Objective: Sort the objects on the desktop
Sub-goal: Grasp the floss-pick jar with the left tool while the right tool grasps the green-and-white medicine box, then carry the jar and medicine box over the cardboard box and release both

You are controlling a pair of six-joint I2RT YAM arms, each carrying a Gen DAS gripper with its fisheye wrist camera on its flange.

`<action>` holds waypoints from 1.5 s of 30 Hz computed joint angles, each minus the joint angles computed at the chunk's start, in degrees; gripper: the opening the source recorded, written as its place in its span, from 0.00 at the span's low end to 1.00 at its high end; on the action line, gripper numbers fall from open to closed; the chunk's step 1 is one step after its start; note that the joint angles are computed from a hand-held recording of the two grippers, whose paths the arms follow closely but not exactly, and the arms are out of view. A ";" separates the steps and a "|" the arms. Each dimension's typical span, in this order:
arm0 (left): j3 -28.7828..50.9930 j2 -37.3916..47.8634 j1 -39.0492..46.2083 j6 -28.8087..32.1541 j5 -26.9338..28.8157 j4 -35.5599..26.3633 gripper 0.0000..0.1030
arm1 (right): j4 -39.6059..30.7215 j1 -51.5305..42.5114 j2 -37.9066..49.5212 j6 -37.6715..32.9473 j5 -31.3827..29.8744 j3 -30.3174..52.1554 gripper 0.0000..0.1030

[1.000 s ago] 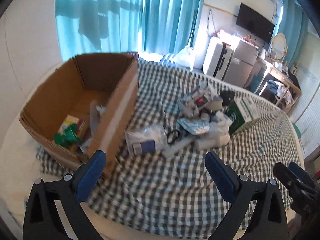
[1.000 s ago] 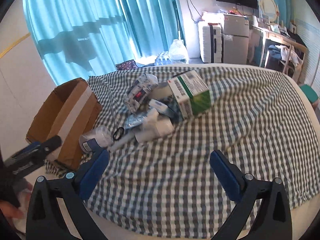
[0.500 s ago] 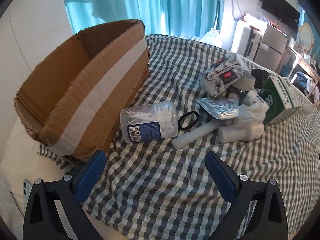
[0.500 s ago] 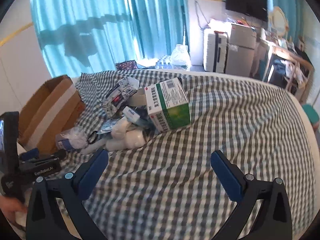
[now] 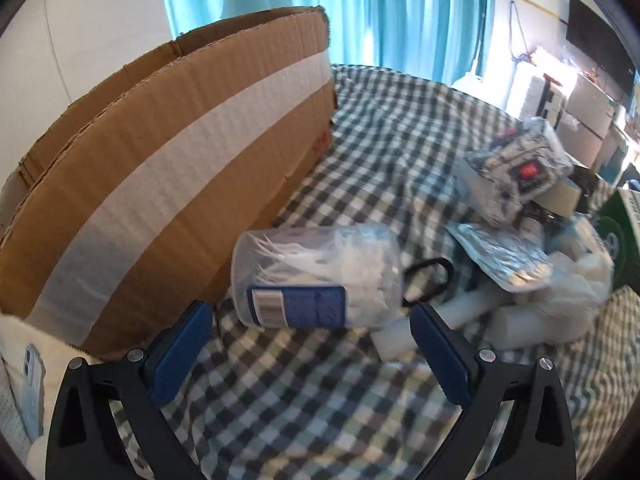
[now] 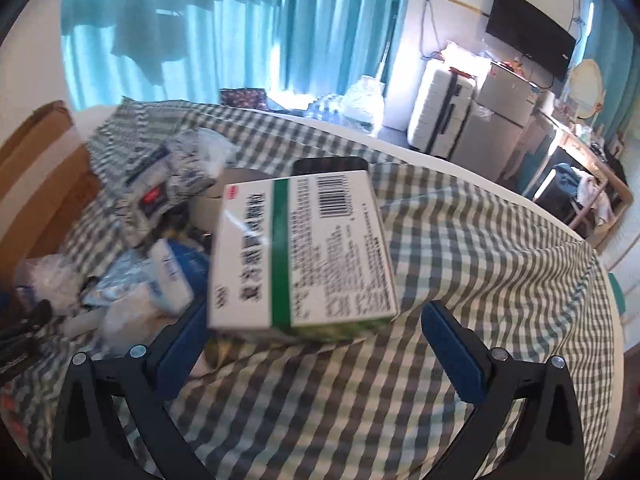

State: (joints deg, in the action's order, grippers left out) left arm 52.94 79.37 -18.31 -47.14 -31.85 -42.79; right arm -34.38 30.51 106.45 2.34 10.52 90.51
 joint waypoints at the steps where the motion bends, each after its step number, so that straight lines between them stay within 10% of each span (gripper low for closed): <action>1: -0.63 0.07 1.08 0.58 0.57 1.45 0.99 | -0.55 -0.47 1.34 0.15 -0.89 1.32 1.00; 5: -1.23 1.73 3.55 2.20 1.85 4.86 1.00 | -0.54 -2.21 2.41 2.95 -4.58 1.99 0.77; 20: 0.09 3.22 4.45 9.61 9.02 9.14 0.88 | 1.58 -1.26 -15.15 12.52 -7.53 -16.47 0.76; 32: 2.09 -14.17 -8.64 5.61 7.88 -4.53 0.88 | -9.69 7.71 -30.73 20.83 -0.26 -19.64 0.76; 45: 20.79 -23.50 -13.05 6.63 1.58 -22.39 0.88 | -24.65 24.30 -30.77 28.05 12.38 -1.18 0.76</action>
State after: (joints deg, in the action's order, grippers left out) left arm 73.73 55.87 -31.36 -40.51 -30.27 -65.18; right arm -59.04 54.81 75.68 30.39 22.90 89.33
